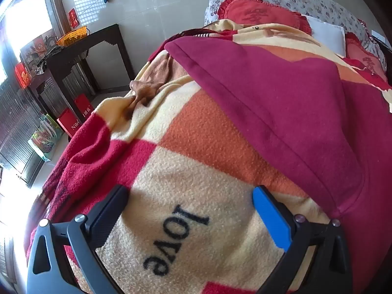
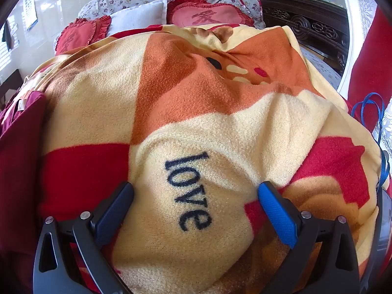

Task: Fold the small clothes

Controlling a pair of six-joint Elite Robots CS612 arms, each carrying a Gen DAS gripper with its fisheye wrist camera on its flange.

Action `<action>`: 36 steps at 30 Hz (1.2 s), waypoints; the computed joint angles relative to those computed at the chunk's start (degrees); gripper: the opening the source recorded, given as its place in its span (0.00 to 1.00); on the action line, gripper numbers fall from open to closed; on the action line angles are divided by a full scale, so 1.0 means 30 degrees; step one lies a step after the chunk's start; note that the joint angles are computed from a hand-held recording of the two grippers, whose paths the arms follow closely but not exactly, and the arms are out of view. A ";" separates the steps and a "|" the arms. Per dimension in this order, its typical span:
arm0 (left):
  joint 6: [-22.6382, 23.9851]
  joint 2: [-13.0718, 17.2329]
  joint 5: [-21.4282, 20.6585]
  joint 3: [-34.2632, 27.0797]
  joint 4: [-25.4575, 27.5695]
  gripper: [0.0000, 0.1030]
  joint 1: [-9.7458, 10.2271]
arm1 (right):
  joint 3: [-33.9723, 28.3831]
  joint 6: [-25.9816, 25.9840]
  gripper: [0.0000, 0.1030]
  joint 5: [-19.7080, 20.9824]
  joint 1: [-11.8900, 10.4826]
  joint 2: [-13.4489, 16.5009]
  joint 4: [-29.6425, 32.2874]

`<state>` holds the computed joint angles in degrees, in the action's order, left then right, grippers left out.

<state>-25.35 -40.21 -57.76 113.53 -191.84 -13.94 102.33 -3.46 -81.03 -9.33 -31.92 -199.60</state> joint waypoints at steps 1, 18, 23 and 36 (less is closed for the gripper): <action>-0.0154 -0.0001 -0.0453 0.0037 -0.0264 1.00 0.0106 | -0.0001 0.0000 0.86 0.0006 -0.0004 0.0003 -0.0003; 0.0121 -0.0520 -0.1347 0.0508 -0.0454 0.98 0.0311 | 0.0022 -0.0054 0.86 0.0035 -0.0059 0.0012 -0.0032; 0.0383 -0.1286 -0.1657 0.1262 -0.1374 0.98 0.0171 | 0.0025 -0.0067 0.86 0.0040 -0.0075 0.0015 -0.0027; 0.0579 -0.3262 -0.2332 0.3260 -0.2498 0.98 -0.1223 | 0.0068 -0.0025 0.86 -0.0008 -0.0011 -0.0013 -0.0036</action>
